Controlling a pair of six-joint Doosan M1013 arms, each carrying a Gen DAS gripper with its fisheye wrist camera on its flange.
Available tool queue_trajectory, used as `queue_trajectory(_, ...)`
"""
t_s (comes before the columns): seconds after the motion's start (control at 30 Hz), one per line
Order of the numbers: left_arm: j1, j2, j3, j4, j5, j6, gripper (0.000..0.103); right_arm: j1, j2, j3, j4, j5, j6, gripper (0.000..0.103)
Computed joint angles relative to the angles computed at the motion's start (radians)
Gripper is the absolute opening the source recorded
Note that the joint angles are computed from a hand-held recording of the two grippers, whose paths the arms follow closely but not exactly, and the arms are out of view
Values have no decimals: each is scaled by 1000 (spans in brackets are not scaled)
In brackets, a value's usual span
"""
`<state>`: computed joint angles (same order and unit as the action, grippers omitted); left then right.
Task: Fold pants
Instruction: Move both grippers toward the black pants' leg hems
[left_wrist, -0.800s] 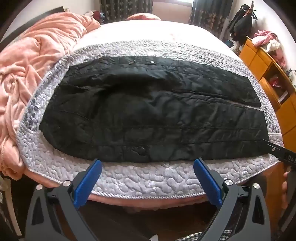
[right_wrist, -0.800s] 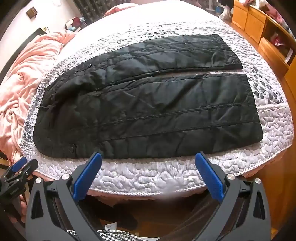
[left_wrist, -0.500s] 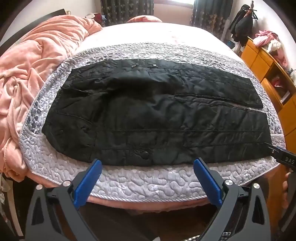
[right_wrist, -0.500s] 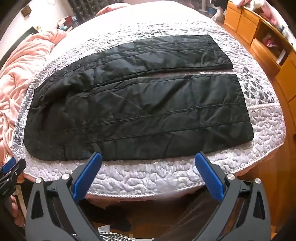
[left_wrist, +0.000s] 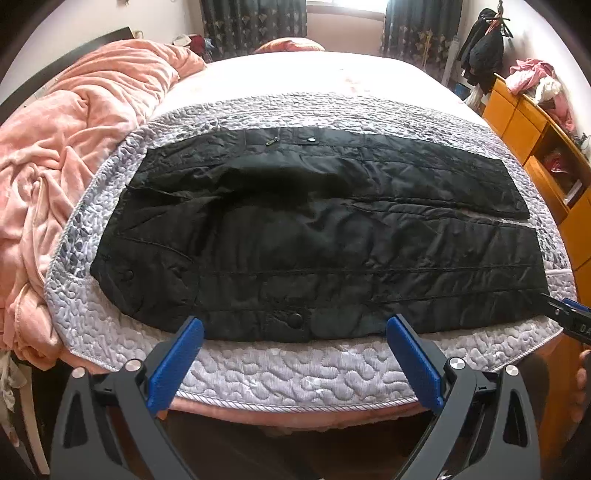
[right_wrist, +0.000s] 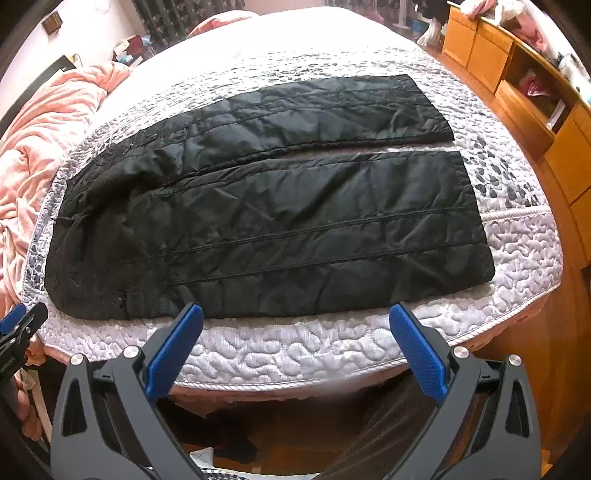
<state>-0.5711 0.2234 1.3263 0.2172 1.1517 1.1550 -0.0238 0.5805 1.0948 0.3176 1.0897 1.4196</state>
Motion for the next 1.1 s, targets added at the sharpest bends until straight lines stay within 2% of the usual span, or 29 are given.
queue_trajectory(0.27, -17, 18, -19, 17, 28, -25, 99, -17, 5, -1, 53, -34, -61, 100)
queue_trajectory(0.4, -4, 34, -32, -11, 22, -21, 99, -15, 40, -41, 63, 4, -52, 100)
queue_trajectory(0.7, 31, 97, -105, -47, 19, 49, 99, -4, 104, -136, 30, 7, 27, 100)
queue_trajectory(1.1, 58, 148, -154, -70, 37, 65, 99, 16, 194, -276, 36, 77, 17, 100)
